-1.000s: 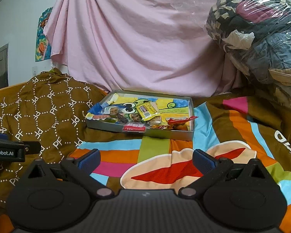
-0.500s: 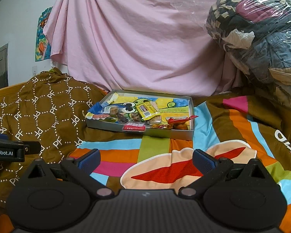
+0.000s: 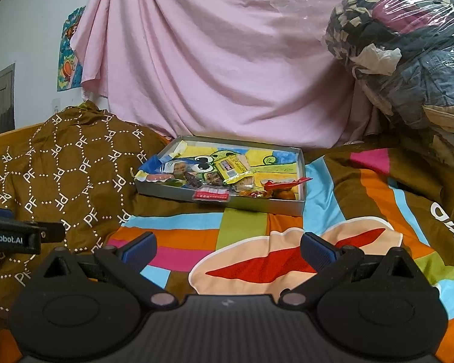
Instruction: Organize snacks
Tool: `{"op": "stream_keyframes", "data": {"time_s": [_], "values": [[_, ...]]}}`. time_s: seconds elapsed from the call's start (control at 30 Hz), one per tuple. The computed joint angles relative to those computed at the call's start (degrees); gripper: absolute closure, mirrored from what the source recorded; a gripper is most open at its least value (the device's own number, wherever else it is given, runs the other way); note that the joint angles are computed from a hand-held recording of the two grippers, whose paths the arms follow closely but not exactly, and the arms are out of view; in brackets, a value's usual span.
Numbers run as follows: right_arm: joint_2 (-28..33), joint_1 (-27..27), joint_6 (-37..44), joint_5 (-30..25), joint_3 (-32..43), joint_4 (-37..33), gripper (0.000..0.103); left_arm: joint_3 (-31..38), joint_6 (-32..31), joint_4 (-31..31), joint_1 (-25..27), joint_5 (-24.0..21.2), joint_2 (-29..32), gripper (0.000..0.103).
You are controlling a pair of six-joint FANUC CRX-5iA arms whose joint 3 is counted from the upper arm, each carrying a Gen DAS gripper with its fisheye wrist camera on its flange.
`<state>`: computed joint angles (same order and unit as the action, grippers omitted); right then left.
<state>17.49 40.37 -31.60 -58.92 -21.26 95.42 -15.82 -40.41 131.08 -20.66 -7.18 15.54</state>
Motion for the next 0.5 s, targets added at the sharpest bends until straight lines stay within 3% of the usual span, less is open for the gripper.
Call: {"op": "stream_keyframes", "data": {"time_s": [0.2, 0.5], "values": [[0.1, 0.2, 1.2, 0.3, 0.3, -0.4, 0.0, -0.6, 4.8, -5.3, 1.2, -1.5, 0.1, 0.001], [0.2, 0.1, 1.8, 0.6, 0.5, -0.7, 0.0, 0.4, -2.5, 1.6, -0.5, 0.5, 0.1, 0.001]]}}
